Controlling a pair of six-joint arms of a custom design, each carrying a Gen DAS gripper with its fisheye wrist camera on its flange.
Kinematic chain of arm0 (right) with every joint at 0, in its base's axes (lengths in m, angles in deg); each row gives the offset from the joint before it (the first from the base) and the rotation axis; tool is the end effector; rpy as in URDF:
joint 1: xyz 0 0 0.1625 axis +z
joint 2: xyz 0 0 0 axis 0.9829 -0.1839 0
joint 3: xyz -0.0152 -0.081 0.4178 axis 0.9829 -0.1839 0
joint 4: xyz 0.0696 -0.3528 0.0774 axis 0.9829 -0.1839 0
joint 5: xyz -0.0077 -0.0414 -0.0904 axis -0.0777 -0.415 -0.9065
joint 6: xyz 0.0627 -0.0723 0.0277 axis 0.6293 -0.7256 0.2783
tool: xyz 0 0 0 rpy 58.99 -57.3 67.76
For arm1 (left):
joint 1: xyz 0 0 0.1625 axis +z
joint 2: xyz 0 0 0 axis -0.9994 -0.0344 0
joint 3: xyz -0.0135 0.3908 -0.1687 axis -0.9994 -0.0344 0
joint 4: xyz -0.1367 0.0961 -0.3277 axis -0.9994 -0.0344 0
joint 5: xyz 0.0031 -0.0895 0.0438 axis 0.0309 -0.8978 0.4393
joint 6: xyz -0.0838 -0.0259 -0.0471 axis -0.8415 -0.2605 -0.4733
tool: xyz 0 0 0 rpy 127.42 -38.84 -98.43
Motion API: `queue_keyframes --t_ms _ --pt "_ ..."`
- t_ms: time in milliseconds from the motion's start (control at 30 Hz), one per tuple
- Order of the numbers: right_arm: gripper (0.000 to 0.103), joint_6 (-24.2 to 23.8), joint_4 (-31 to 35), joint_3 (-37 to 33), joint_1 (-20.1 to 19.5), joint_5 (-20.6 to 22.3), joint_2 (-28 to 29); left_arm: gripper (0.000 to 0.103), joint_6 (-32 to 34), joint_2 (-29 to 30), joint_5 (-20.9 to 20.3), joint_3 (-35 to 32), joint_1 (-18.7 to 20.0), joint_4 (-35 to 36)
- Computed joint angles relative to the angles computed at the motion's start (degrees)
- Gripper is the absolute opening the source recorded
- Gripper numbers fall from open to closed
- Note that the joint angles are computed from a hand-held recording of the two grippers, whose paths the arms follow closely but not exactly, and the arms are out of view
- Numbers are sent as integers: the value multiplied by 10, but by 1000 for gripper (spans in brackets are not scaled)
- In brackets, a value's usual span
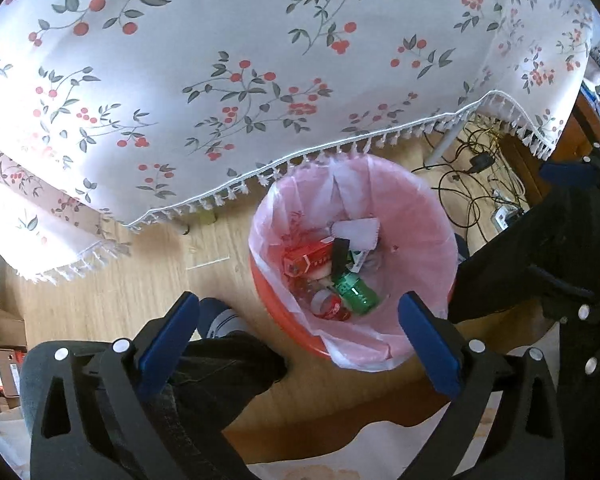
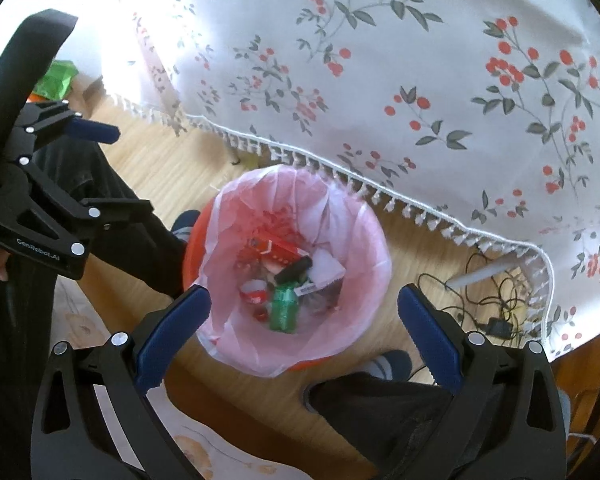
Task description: Collect trash
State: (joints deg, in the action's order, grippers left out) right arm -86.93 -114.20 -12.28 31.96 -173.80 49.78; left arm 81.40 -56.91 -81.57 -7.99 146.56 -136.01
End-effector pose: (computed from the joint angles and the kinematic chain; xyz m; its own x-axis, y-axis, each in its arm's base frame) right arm 0.3516 -0.7181 0.1758 -0.6911 -0.2423 0.6809 -0.4370 0.8905 -0.1266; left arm -0.2422 -0.7742 0.2655 -0.5543 0.5466 -0.6277 0.5906 0.7897 0.1662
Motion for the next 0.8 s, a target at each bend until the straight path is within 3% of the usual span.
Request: queue_keyframes --t_ms 100,267,367,800 --pt "97 18 5 3 -3 -6 -1 98 -7 -2 36 14 -2 1" --pt "97 26 13 9 -4 -12 -3 98 6 -16 3 32 2 -27" --pt "97 29 24 9 -5 -16 -1 98 -7 -10 -29 8 7 3" --pt "97 31 50 -3 -8 -9 4 98 -41 1 -19 -14 10 33"
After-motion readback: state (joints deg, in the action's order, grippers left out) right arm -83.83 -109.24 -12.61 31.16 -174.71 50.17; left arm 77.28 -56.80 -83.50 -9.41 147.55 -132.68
